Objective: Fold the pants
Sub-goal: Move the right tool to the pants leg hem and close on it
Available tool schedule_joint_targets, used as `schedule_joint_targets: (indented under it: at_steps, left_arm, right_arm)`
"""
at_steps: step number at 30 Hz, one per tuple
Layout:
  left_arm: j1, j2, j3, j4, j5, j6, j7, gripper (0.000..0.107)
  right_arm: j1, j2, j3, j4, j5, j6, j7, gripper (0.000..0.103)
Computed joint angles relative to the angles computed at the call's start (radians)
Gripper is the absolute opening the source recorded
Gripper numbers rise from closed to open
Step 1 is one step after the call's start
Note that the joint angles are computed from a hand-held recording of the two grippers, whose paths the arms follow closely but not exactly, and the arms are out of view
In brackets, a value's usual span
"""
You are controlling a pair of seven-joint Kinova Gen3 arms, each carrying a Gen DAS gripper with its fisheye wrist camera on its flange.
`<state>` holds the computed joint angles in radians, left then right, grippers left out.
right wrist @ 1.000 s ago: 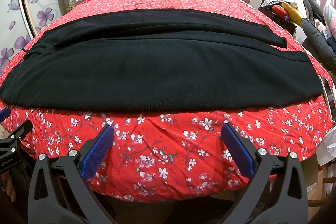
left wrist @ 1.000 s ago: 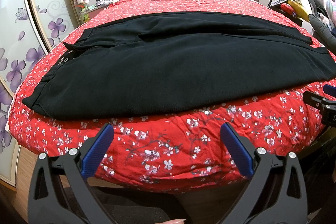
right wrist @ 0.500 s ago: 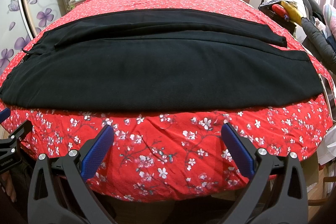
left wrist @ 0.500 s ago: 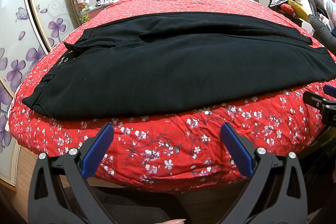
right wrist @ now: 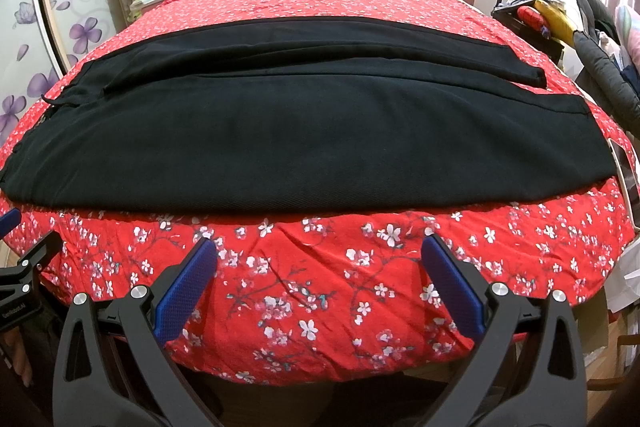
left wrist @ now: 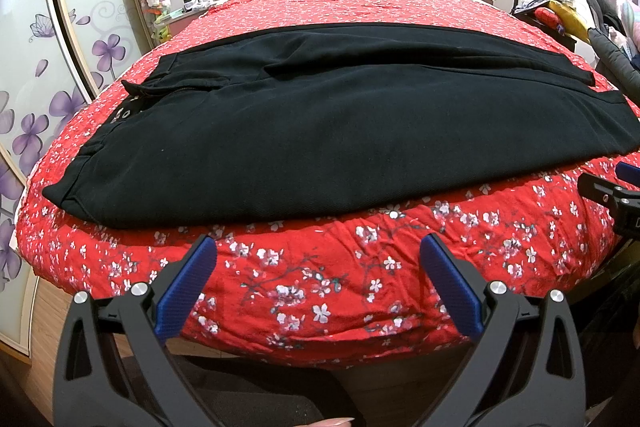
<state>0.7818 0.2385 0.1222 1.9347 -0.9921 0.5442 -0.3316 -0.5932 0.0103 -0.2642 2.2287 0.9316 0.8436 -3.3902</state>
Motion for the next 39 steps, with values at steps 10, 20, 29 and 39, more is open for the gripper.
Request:
schedule_joint_targets:
  at_steps: [10,20,29,39]
  left_arm:
    - [-0.054,-0.036,0.013,-0.014,0.078,-0.023,-0.075,0.101]
    - [-0.002,0.04,-0.055,-0.188,-0.083,0.035,0.069,0.101]
    - [0.01,0.185,-0.113,-0.399,-0.128,0.066,0.123,0.101]
    - [0.056,0.267,-0.248,-0.419,-0.115,-0.032,0.122,0.101]
  right_arm:
    - [0.426,-0.073,-0.343,0.012,-0.027,-0.065,0.027,0.102]
    - [0.672,-0.24,-0.057,-0.019,-0.26,-0.367,0.433,0.102]
    - [0.834,0.024,0.199,-0.369,-0.578,-0.308,0.798,0.102]
    - [0.764,0.388,0.531,-0.749,-0.893,-0.143,0.94,0.067]
